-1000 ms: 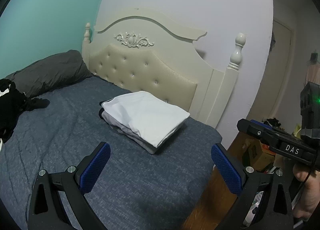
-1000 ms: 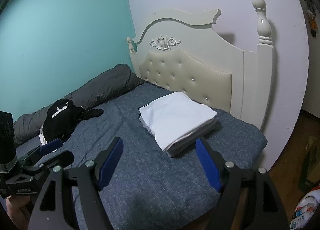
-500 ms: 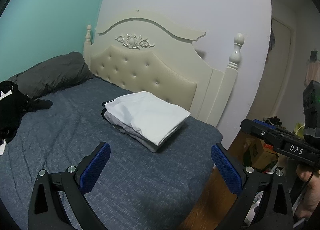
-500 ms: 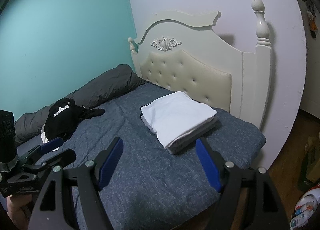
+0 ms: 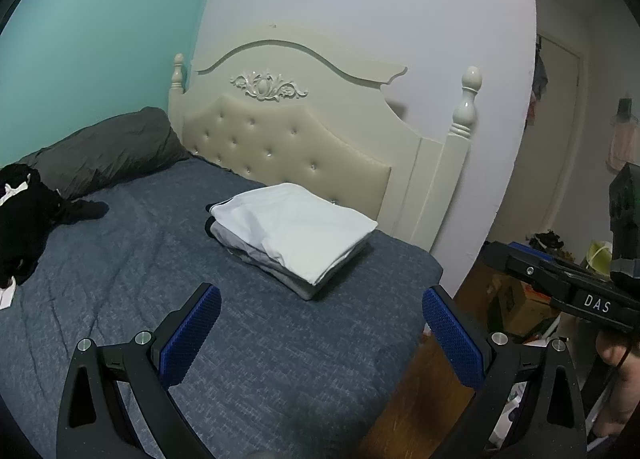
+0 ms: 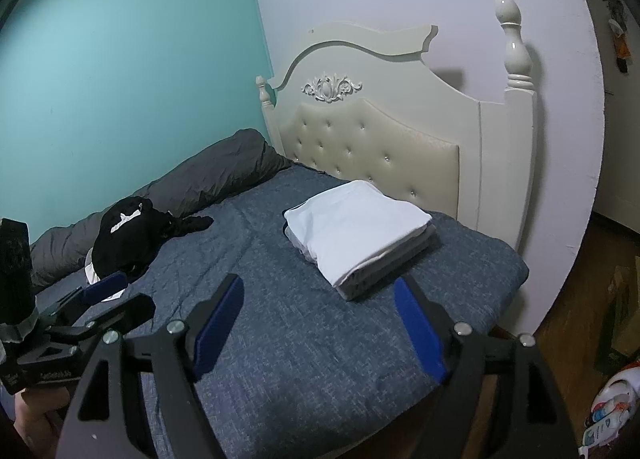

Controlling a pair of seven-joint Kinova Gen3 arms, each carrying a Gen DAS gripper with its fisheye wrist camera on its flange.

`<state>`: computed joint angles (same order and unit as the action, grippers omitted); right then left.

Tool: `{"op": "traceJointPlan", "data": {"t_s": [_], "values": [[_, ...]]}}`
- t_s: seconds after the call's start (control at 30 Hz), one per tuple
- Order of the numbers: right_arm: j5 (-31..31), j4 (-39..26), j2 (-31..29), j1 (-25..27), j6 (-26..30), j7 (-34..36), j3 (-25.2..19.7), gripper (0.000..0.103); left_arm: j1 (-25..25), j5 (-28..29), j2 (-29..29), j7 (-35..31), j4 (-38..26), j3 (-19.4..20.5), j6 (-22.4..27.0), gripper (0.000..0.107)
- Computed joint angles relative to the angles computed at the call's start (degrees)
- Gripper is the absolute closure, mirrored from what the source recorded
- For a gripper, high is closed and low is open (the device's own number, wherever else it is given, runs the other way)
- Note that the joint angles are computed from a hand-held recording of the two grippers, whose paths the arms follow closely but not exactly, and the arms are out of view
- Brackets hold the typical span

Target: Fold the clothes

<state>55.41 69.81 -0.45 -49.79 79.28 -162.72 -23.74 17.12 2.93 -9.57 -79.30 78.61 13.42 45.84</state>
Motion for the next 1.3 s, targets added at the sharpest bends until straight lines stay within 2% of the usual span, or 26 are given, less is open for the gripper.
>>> {"op": "traceJointPlan", "data": {"t_s": [0.57,1.3], "values": [[3.36,0.69,0.59,-4.57,4.77,-3.55,-2.10,0.024,-0.35,0.71,-3.25,-0.40,3.59,-0.05,-0.73,0.005],[4.78,2.38,0.45,-7.50,7.29,-6.86,-3.12,0.024,-1.03,3.31,-6.27,-1.99,7.10,-0.98,-0.53,0.005]]}}
